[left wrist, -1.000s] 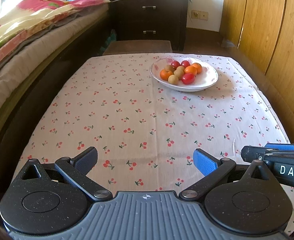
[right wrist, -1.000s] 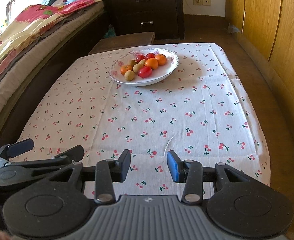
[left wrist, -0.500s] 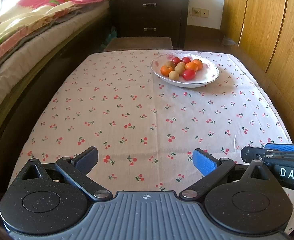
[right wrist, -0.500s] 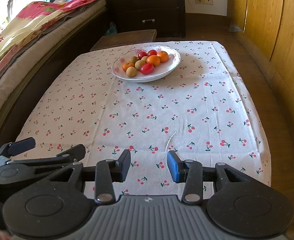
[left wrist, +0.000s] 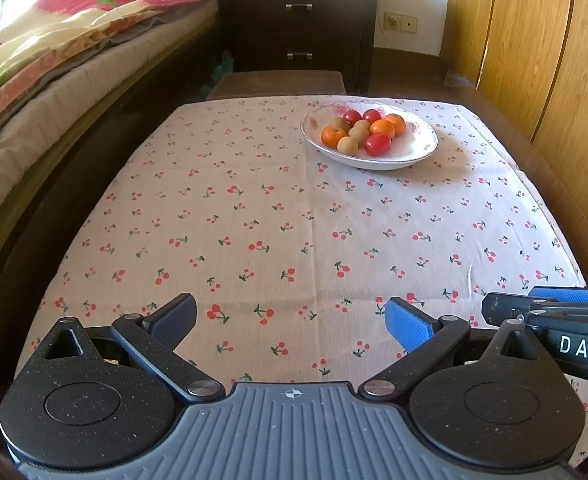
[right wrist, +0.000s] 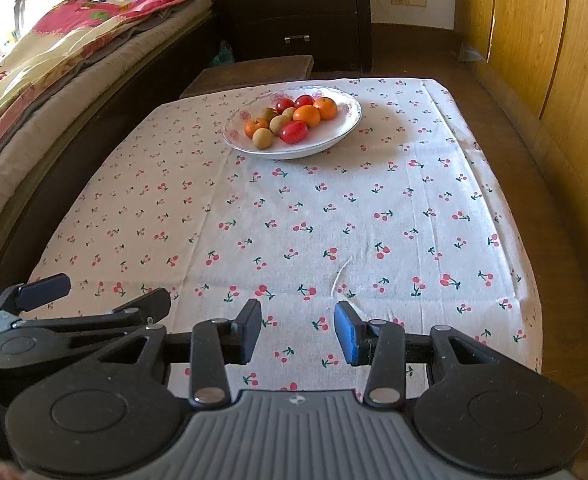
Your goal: Organize fruits
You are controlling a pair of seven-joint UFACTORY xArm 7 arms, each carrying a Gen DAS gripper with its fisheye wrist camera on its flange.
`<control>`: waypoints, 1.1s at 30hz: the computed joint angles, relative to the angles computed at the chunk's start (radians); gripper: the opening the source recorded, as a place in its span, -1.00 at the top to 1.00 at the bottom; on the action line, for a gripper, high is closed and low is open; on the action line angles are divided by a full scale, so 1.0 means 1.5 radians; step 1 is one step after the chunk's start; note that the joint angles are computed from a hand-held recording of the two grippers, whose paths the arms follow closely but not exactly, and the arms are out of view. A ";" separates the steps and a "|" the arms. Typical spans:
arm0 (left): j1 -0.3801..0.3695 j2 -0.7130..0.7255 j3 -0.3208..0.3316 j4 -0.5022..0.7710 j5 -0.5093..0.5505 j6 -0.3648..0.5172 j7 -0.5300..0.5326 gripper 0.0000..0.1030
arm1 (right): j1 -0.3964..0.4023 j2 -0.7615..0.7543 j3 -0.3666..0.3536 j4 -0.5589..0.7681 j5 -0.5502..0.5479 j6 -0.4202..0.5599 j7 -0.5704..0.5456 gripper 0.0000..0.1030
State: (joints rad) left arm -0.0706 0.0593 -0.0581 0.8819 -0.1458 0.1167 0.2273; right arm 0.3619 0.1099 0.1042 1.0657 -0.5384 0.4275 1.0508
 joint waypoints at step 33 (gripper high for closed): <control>0.000 -0.005 0.001 -0.005 0.000 0.002 -0.005 -0.96 | -0.002 -0.004 0.001 -0.010 0.008 -0.011 -0.001 0.20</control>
